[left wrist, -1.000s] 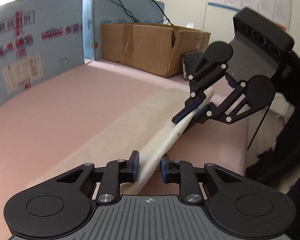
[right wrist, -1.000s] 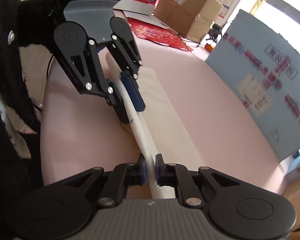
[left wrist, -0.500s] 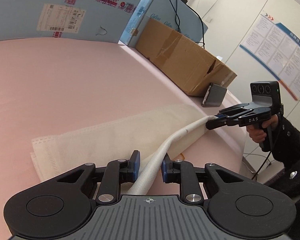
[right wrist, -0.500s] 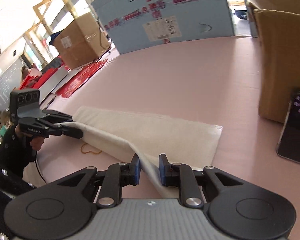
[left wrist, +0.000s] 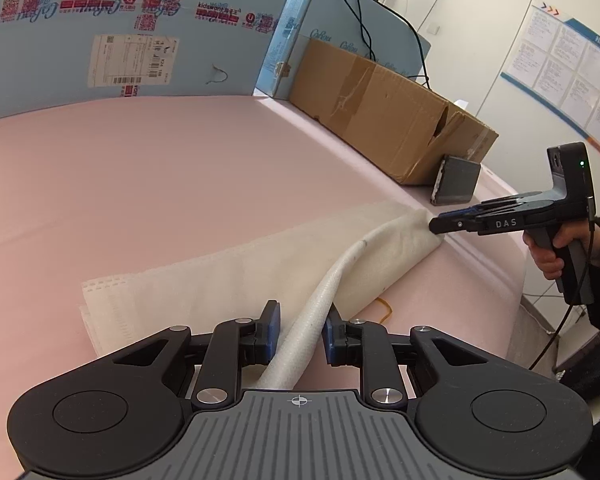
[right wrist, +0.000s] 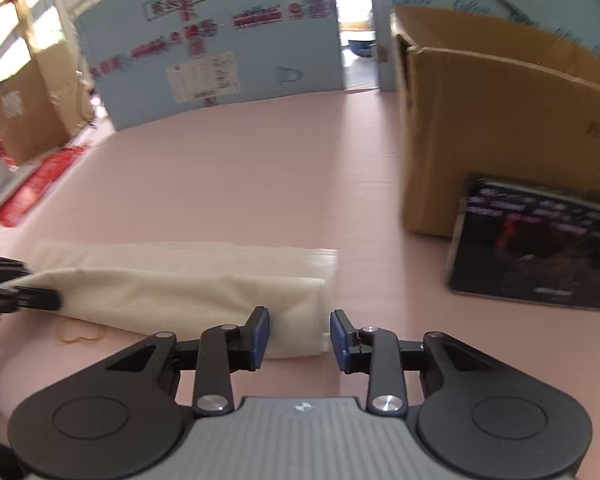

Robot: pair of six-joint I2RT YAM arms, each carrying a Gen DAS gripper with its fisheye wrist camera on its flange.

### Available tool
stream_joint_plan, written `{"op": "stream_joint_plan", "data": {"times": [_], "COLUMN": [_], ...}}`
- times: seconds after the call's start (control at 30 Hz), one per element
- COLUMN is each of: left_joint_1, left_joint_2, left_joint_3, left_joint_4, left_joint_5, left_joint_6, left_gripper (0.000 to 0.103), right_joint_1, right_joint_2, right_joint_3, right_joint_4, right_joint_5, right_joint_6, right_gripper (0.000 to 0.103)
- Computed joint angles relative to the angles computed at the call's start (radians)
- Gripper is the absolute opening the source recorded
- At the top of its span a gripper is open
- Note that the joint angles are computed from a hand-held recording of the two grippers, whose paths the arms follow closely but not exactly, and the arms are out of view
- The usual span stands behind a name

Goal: Fold shopping bag

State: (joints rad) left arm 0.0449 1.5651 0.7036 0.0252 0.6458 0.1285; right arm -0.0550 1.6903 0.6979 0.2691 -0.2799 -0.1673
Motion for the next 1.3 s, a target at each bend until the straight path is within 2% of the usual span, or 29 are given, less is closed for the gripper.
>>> {"op": "stream_joint_plan", "data": {"times": [0.03,0.1,0.13,0.17,0.2,0.23,0.33,0.4,0.43,0.5,0.53,0.57,0.6,0.63,0.67,0.73,0.8,0.83,0.93,0.97,1.0,1.07,1.1,1.17,1.27,1.3], "left_joint_1": [-0.003,-0.012,-0.015,-0.018,-0.020,-0.021,-0.021,-0.022,-0.021,-0.014,-0.005,0.007,0.019,0.032,0.044,0.063,0.048,0.025,-0.076,-0.094,-0.093,-0.113,-0.148,-0.234,-0.320,-0.353], "left_joint_2": [0.000,-0.003,-0.004,-0.004,-0.004,-0.003,0.001,0.007,0.012,0.023,0.032,0.043,0.055,0.063,0.055,0.024,-0.021,-0.054,-0.140,-0.154,-0.162,-0.199,-0.237,-0.317,-0.349,-0.313], "left_joint_3": [0.000,0.004,0.006,0.008,0.011,0.016,0.030,0.045,0.054,0.074,0.083,0.093,0.103,0.106,0.088,0.030,-0.029,-0.066,-0.148,-0.166,-0.176,-0.187,-0.206,-0.252,-0.294,-0.281], "left_joint_4": [0.001,-0.005,-0.009,-0.013,-0.016,-0.025,-0.048,-0.069,-0.081,-0.106,-0.117,-0.126,-0.135,-0.133,-0.099,-0.003,0.067,0.099,0.135,0.142,0.144,0.127,0.144,0.227,0.403,0.448], "left_joint_5": [-0.006,-0.024,-0.028,-0.033,-0.037,-0.038,-0.038,-0.037,-0.034,-0.022,-0.007,0.015,0.037,0.056,0.056,0.026,-0.071,-0.153,-0.494,-0.570,-0.590,-0.640,-0.695,-0.805,-0.812,-0.782], "left_joint_6": [0.001,0.005,0.007,0.011,0.014,0.017,0.033,0.046,0.054,0.073,0.075,0.072,0.069,0.062,0.035,-0.047,-0.083,-0.095,-0.132,-0.141,-0.144,-0.131,-0.111,-0.053,0.000,0.013], "left_gripper": [0.022,0.022,0.022,0.022,0.022,0.022,0.022,0.022,0.022,0.022,0.022,0.022,0.022,0.026,0.031,0.048,0.056,0.063,0.077,0.082,0.085,0.085,0.084,0.084,0.083,0.078], "right_joint_1": [0.002,0.048,0.083,0.146,0.170,0.206,0.267,0.282,0.297,0.356,0.394,0.434,0.450,0.462,0.471,0.494,0.511,0.515,0.523,0.523,0.524,0.526,0.525,0.537,0.551,0.554], "right_joint_2": [-0.001,-0.020,-0.030,-0.034,-0.038,-0.039,-0.020,0.001,0.009,0.078,0.123,0.185,0.197,0.222,0.284,0.319,0.358,0.364,0.387,0.401,0.411,0.439,0.447,0.486,0.513,0.514], "right_joint_3": [-0.029,-0.096,-0.145,-0.219,-0.242,-0.297,-0.429,-0.473,-0.466,-0.408,-0.360,-0.298,-0.285,-0.253,-0.263,-0.279,-0.288,-0.287,-0.279,-0.280,-0.278,-0.277,-0.268,-0.259,-0.249,-0.250], "right_joint_4": [0.047,0.147,0.232,0.383,0.434,0.562,0.906,1.038,1.036,1.009,0.966,0.900,0.881,0.827,0.925,0.991,1.053,1.059,1.078,1.098,1.114,1.153,1.156,1.203,1.235,1.241], "right_joint_5": [0.006,0.099,0.175,0.305,0.347,0.409,0.418,0.313,0.274,0.279,0.327,0.424,0.461,0.519,0.558,0.605,0.640,0.647,0.668,0.670,0.675,0.683,0.683,0.709,0.740,0.745], "right_joint_6": [-0.012,-0.038,-0.069,-0.126,-0.142,-0.181,-0.270,-0.289,-0.297,-0.333,-0.367,-0.415,-0.408,-0.391,-0.392,-0.409,-0.405,-0.401,-0.395,-0.405,-0.413,-0.430,-0.435,-0.457,-0.466,-0.466], "right_gripper": [0.034,0.034,0.038,0.040,0.046,0.049,0.052,0.052,0.050,0.050,0.047,0.043,0.042,0.040,0.040,0.040,0.040,0.040,0.040,0.040,0.041,0.042,0.042,0.042,0.043,0.045]}}
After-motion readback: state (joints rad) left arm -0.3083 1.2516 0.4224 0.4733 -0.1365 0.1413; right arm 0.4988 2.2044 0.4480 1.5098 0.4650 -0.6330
